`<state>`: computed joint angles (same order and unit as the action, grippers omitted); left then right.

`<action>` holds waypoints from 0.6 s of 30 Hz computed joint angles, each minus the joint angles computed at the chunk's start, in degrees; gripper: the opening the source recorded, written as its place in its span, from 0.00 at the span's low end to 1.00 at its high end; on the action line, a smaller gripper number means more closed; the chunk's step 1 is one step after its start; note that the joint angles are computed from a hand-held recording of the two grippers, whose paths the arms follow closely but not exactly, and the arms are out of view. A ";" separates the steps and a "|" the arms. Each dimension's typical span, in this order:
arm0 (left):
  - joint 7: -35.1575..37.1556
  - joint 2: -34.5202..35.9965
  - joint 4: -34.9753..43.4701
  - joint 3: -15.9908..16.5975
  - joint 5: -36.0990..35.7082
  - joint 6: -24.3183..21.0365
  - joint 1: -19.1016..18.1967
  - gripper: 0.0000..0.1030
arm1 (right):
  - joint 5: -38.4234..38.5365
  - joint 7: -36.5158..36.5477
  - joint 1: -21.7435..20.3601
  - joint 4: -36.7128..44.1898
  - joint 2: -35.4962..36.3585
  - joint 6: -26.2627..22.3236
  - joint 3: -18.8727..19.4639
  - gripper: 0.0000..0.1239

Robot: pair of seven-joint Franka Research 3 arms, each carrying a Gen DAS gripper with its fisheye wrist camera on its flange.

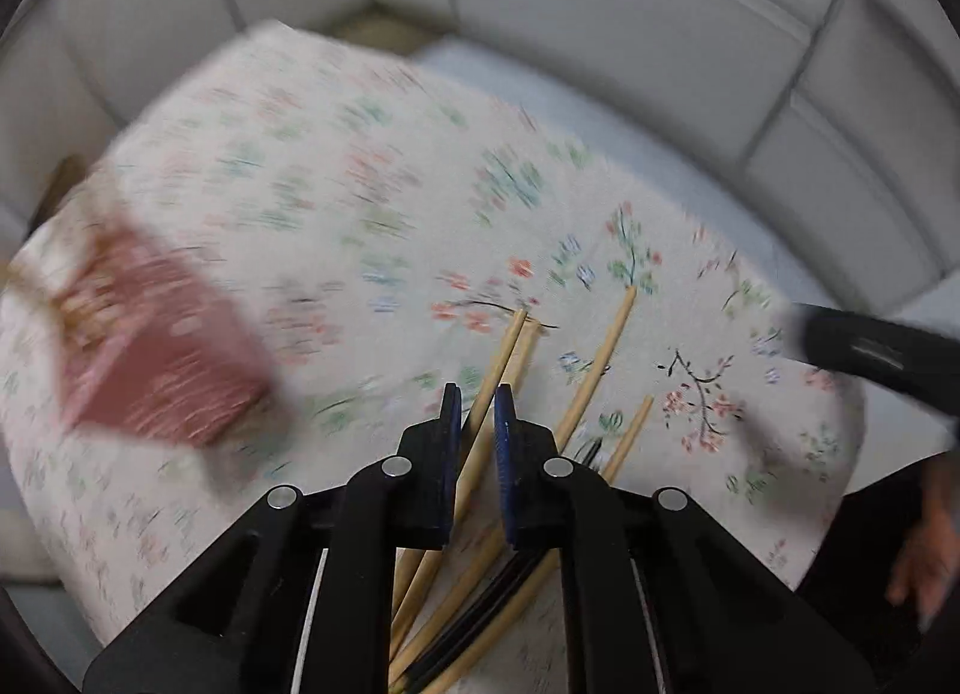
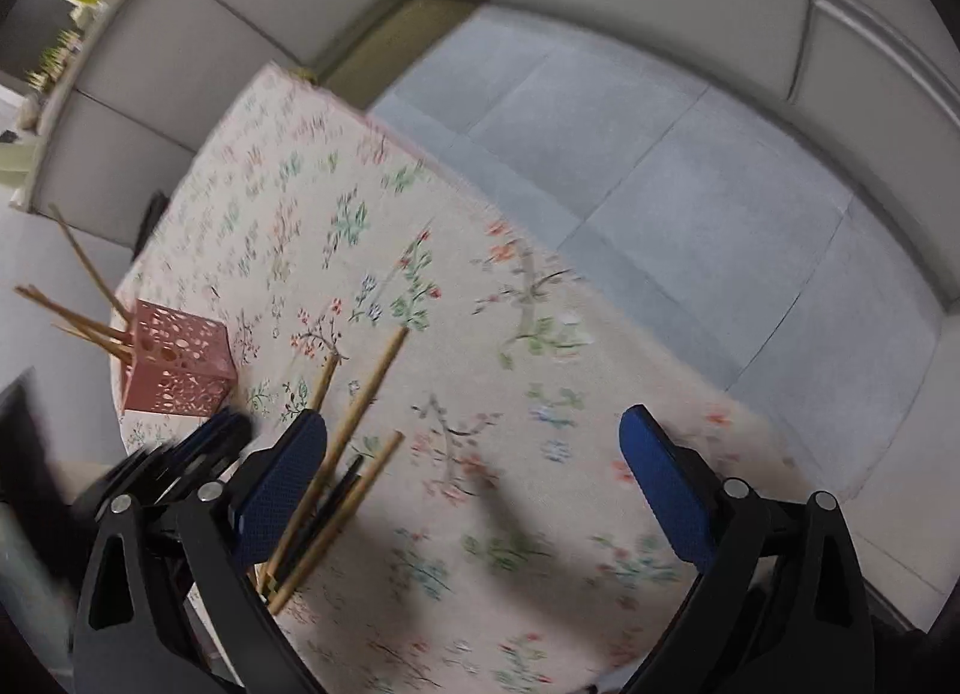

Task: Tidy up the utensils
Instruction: 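Grasp a wooden chopstick with the right gripper while the left gripper lifts its chopstick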

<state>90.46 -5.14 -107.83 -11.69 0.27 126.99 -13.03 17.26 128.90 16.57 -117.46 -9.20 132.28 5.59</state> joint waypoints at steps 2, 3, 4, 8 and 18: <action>0.02 -6.06 -5.06 0.99 -0.52 3.51 0.66 0.08 | 1.32 0.55 0.38 6.31 5.68 -4.78 -0.11 0.62; 0.10 -9.29 -7.58 1.63 -0.33 5.32 0.96 0.07 | 0.77 2.19 0.57 9.80 8.72 -7.12 0.00 0.60; 0.21 -11.83 -9.31 2.20 -0.80 6.28 0.87 0.05 | -0.40 3.79 0.94 12.06 10.63 -8.42 0.11 0.60; -3.65 -18.01 -13.19 1.81 1.48 10.42 0.76 0.04 | -12.20 13.21 4.36 21.60 17.60 -14.12 0.24 0.57; -13.65 -30.44 -20.09 2.17 4.16 16.54 -1.03 0.04 | -10.56 9.75 6.28 10.35 9.82 4.58 0.56 0.08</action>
<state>76.81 -35.58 -127.92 -9.52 4.43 143.53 -14.06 6.70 138.65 22.86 -107.10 0.62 136.86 6.15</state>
